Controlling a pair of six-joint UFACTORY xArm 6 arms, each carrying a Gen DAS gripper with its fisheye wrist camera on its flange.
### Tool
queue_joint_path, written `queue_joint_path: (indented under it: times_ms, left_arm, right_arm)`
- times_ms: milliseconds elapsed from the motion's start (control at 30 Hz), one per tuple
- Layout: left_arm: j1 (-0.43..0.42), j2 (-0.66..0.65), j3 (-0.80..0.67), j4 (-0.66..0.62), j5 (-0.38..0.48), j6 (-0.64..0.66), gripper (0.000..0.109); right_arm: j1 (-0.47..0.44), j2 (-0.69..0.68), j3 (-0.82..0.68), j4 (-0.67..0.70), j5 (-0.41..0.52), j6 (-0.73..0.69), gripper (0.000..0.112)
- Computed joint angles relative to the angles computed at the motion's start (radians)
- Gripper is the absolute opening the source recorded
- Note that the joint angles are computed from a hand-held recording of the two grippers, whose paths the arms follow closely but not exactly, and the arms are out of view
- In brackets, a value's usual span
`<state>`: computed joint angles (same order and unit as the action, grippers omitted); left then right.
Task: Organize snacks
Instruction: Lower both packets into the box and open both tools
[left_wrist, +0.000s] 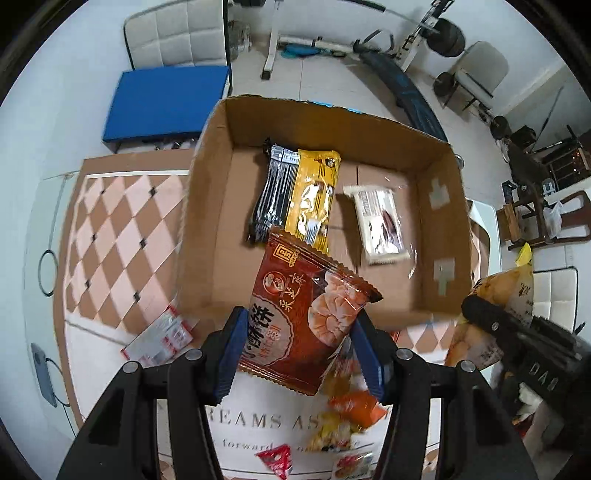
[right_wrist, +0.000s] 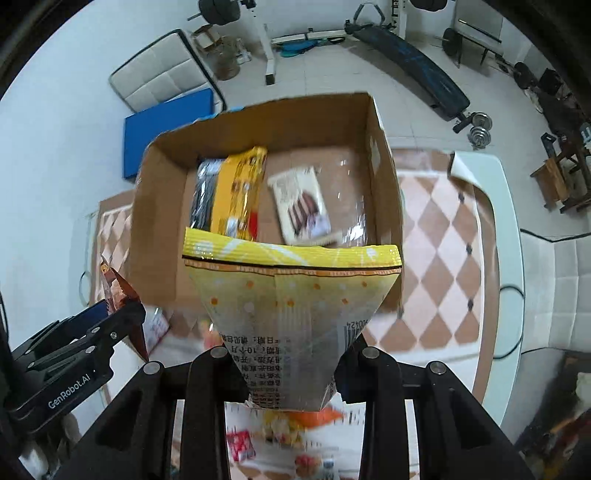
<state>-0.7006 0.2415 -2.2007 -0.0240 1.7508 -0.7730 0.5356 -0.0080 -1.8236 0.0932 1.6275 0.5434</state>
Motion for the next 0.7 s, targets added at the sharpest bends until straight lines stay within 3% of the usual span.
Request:
queue_joint_path:
  times_ms: [167,233,533,567,600,633,667,700]
  left_arm:
    - [0.089,0.158,-0.120,-0.084,0.049,0.048,0.054]
    - [0.113,0.197,-0.138,-0.116,0.058,0.056,0.054]
    - [0.145,0.211,-0.021,-0.164,0.018,0.099,0.055]
    - [0.146,0.204,-0.006,-0.154,0.009,0.093,0.057]
    - [0.148,0.194,0.012,-0.149,-0.005,0.093,0.068]
    - [0.151,0.180,0.035,-0.148,-0.022,0.093,0.077]
    - [0.155,0.166,0.056,-0.149,-0.039,0.094,0.088]
    - [0.158,0.156,0.068,-0.145,-0.048,0.093,0.088]
  right_arm:
    - [-0.006,0.185,-0.155,-0.022,0.028,-0.005,0.035]
    - [-0.010,0.207,-0.107,-0.014,-0.008,-0.013,0.035]
    - [-0.026,0.315,-0.086,0.039,-0.023,-0.029,0.037]
    - [-0.030,0.324,-0.085,0.057,-0.017,-0.035,0.046]
    - [-0.028,0.330,-0.088,0.052,-0.009,-0.040,0.073]
    - [-0.024,0.335,-0.094,0.039,0.001,-0.043,0.087]
    - [-0.021,0.330,-0.084,0.031,-0.005,-0.045,0.096]
    - [-0.022,0.322,-0.071,0.036,-0.015,-0.047,0.096]
